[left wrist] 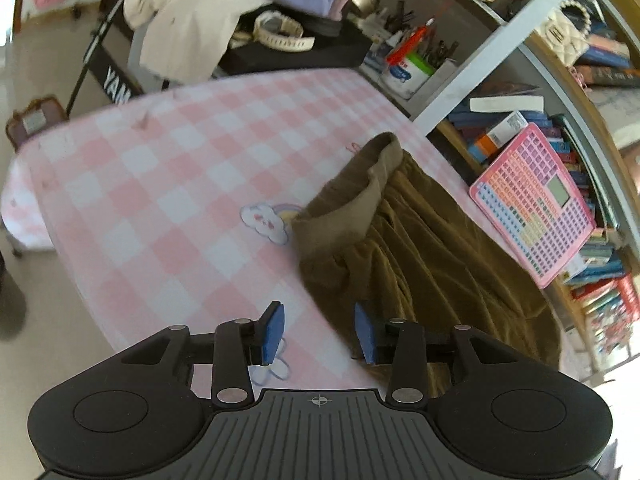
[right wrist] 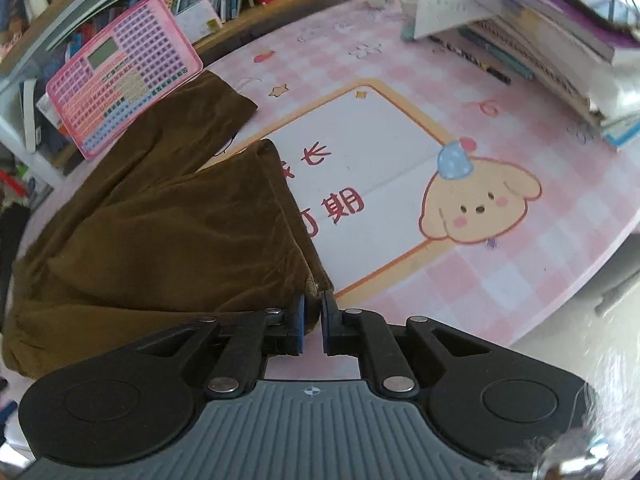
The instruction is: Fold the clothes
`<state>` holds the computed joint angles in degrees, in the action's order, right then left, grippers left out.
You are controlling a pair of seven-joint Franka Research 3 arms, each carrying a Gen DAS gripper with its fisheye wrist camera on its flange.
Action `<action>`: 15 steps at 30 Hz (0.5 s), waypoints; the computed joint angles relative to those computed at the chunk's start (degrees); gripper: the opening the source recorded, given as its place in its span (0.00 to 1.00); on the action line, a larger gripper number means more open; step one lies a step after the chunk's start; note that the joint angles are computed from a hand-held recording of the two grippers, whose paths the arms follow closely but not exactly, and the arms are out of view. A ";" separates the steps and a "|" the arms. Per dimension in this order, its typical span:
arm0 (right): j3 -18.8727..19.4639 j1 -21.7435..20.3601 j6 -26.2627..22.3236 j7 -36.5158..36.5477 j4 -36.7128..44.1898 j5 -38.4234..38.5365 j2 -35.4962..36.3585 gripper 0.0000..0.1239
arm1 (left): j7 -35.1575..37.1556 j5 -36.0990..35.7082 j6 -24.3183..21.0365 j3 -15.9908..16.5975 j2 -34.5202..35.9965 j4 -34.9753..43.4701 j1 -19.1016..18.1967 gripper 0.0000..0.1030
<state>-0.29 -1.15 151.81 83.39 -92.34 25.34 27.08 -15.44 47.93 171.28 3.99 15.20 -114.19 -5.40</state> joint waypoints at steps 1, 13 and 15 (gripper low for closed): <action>-0.25 0.27 0.14 0.07 -0.03 -0.52 0.30 0.07 | -0.87 -0.55 0.60 0.02 0.38 0.09 0.08 0.38; -3.55 3.62 0.94 7.25 0.02 -7.27 1.23 0.08 | -2.58 -9.55 3.58 2.28 5.85 5.05 -0.09 0.38; -4.05 4.20 0.87 9.31 0.16 -8.70 1.32 0.08 | -0.84 -9.58 -1.84 2.95 5.68 7.10 -1.31 0.38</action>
